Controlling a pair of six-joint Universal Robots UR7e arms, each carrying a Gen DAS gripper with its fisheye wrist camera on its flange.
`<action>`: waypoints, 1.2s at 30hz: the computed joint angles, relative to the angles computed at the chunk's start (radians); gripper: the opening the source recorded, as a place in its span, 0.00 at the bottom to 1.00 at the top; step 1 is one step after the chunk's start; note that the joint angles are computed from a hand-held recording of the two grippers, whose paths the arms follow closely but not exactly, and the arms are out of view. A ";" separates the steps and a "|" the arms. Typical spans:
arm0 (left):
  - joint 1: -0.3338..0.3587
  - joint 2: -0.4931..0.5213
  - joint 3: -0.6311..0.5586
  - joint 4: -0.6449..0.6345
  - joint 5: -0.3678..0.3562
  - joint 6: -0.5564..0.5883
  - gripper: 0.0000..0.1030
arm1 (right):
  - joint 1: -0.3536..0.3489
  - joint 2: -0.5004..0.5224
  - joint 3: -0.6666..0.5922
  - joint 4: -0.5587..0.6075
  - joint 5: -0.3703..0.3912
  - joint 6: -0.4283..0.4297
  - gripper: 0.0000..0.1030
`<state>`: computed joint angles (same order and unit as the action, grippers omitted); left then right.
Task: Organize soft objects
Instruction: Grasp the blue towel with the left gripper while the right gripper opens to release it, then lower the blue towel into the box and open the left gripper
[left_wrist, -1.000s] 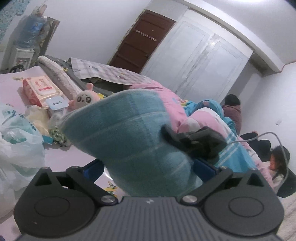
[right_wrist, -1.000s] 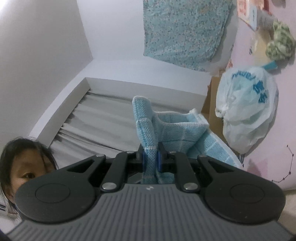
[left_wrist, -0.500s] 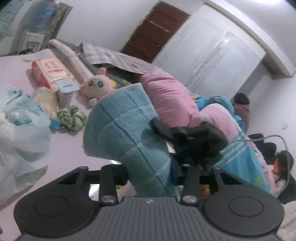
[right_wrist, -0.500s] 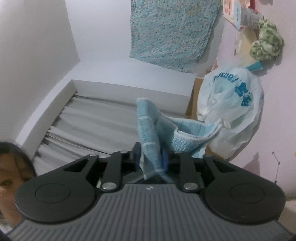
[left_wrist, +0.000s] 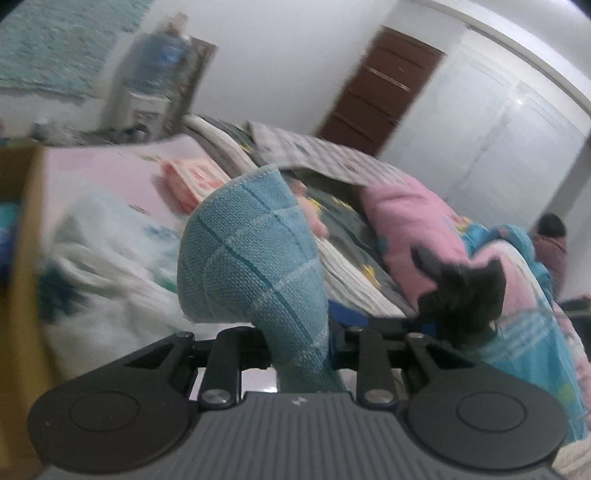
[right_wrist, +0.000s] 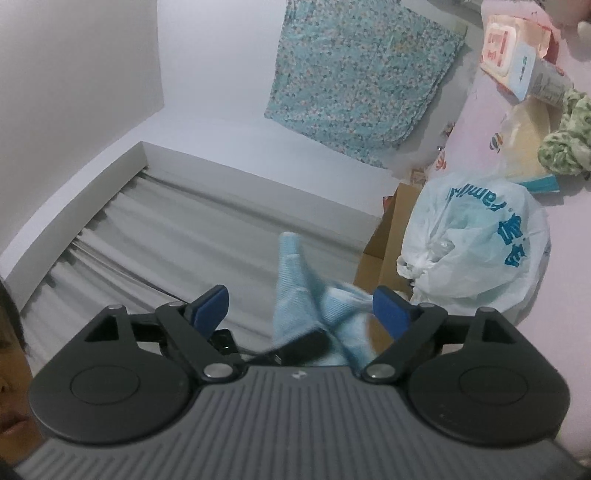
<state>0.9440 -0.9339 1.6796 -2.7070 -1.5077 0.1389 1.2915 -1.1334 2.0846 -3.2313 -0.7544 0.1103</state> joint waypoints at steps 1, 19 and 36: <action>0.000 -0.013 -0.003 -0.006 0.022 -0.003 0.26 | 0.002 0.005 -0.004 -0.001 -0.003 0.001 0.84; 0.162 0.145 -0.510 0.570 0.429 -0.240 0.26 | -0.001 0.046 -0.013 -0.018 -0.055 0.041 0.85; 0.193 0.237 -0.654 0.725 0.653 -0.242 0.62 | -0.003 0.080 -0.050 -0.004 -0.086 0.068 0.86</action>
